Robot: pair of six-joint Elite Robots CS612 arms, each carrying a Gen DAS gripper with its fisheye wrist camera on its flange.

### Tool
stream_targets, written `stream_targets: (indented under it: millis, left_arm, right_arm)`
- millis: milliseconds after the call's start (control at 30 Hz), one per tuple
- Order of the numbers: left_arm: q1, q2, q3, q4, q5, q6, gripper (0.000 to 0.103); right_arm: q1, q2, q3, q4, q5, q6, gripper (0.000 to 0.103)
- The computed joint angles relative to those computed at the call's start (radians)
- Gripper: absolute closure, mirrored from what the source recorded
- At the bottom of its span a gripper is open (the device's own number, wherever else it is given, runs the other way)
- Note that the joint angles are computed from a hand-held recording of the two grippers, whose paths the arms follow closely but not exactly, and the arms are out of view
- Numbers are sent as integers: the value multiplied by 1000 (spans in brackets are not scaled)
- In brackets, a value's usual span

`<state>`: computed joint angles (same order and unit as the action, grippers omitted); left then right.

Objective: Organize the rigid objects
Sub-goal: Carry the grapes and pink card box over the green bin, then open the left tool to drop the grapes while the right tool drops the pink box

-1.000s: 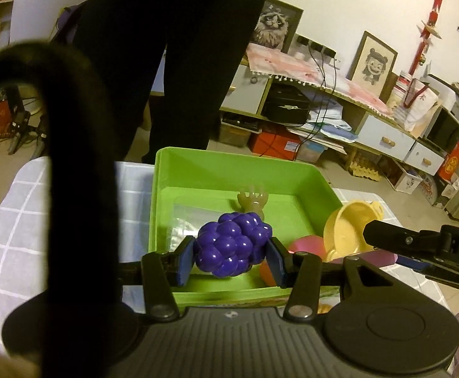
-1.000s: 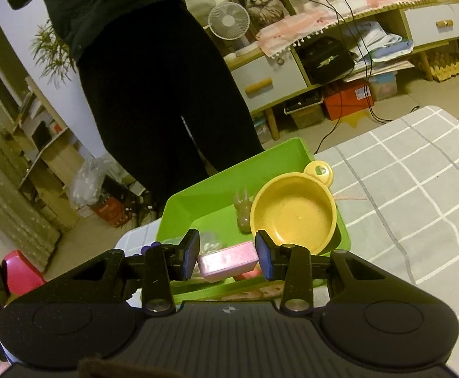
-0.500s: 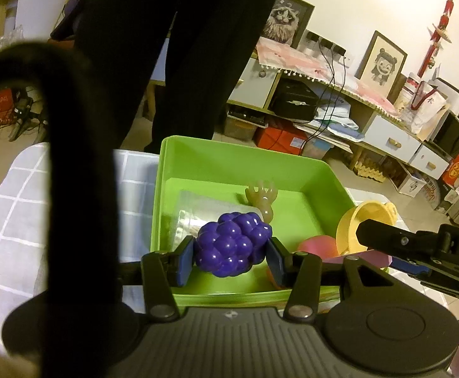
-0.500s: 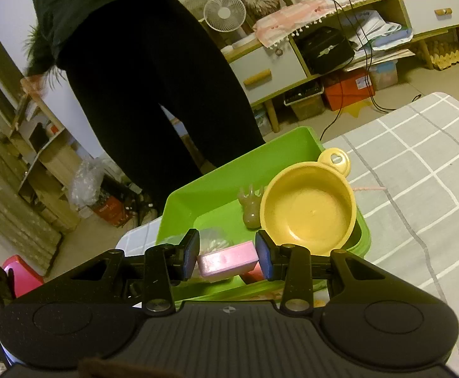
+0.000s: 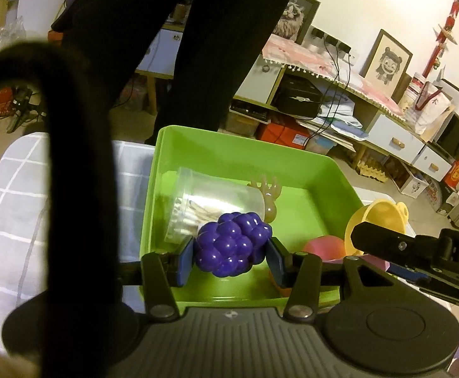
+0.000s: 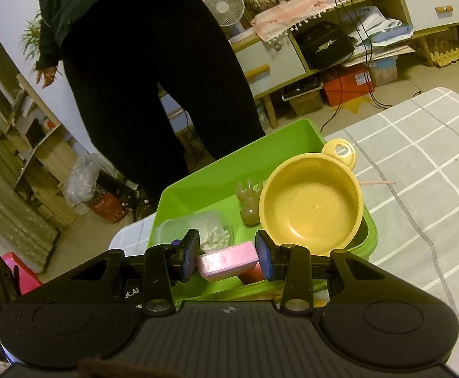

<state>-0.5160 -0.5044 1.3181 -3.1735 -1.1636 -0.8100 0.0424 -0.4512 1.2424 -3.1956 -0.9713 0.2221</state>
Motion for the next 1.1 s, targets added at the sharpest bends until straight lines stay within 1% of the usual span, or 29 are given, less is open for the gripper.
stream_targets:
  millis: [333,467,500,533,567,600,633,767,867,1100]
  left_arm:
    - [3,17,-23,13,11,8,83]
    - [3,22,-25,-3,17,15,82]
    - [1,22,-24,-8,29,17,80]
    - [0,22,-23,-12,33,16,75]
    - [1,20,-22,-13,26,13,58]
    - [0,19,-19,-17,29,13,44]
    - [-3,18,-16,-23,40,20,41]
    - [-5,7,-5,-18,22,44,41]
    - [-8,-4,8,-7,16,62,40]
    - [-21,-38,57,-5,26,107,39]
  right_arm:
    - [6,12,-18,21,-9,-2,60]
    - [7,17,-23,20,-2,0,59]
    - [6,18,-24,14,2,2,58]
    - [5,20,-26,8,6,9,55]
    - [4,20,-27,7,15,12,47]
    - [2,21,-28,6,31,14,44]
    - [0,19,-25,1,38,15,39]
    - [-2,8,-10,-7,35,-16,37]
    - [-6,-1,1,-7,37,-15,35]
    - [-17,-25,33,-16,46,-33,31]
